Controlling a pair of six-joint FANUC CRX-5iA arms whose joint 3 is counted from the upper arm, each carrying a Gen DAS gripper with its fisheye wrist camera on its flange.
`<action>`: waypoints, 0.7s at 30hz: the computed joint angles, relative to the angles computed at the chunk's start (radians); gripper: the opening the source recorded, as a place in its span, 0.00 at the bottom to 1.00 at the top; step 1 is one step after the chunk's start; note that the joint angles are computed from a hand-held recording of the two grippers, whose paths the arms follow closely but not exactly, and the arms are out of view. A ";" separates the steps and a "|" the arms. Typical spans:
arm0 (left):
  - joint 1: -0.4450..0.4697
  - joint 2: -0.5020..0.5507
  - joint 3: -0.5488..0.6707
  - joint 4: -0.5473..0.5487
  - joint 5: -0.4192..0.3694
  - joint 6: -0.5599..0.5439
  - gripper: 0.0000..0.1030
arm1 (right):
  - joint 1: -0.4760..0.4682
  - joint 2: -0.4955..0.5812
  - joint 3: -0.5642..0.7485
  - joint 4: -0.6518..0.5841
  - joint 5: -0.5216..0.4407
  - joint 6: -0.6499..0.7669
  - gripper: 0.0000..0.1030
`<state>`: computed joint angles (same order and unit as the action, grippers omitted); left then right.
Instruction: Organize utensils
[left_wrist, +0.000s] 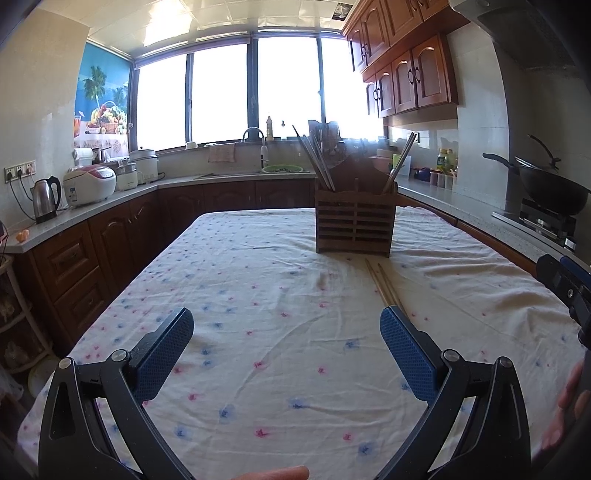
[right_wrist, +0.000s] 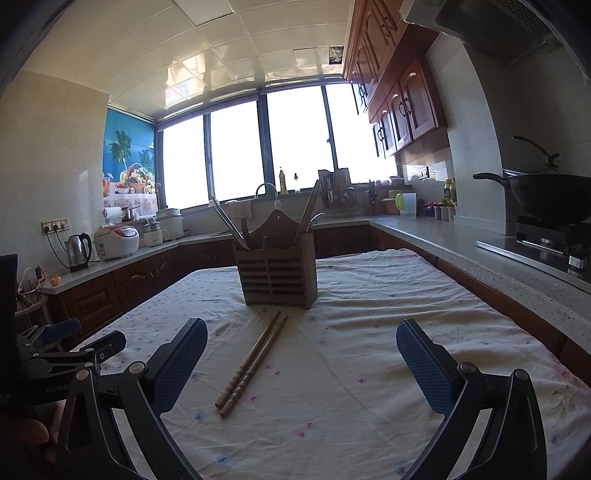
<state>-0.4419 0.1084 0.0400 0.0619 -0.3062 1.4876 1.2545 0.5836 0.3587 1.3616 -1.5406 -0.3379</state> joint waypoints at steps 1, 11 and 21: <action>0.000 0.000 0.001 -0.002 -0.001 0.001 1.00 | 0.000 0.000 0.001 -0.001 0.000 0.000 1.00; -0.001 0.000 -0.001 -0.007 0.006 0.008 1.00 | 0.001 0.004 0.007 0.000 0.000 0.000 1.00; -0.006 0.003 0.007 -0.020 -0.004 0.014 1.00 | 0.001 0.010 0.019 -0.005 0.004 0.003 1.00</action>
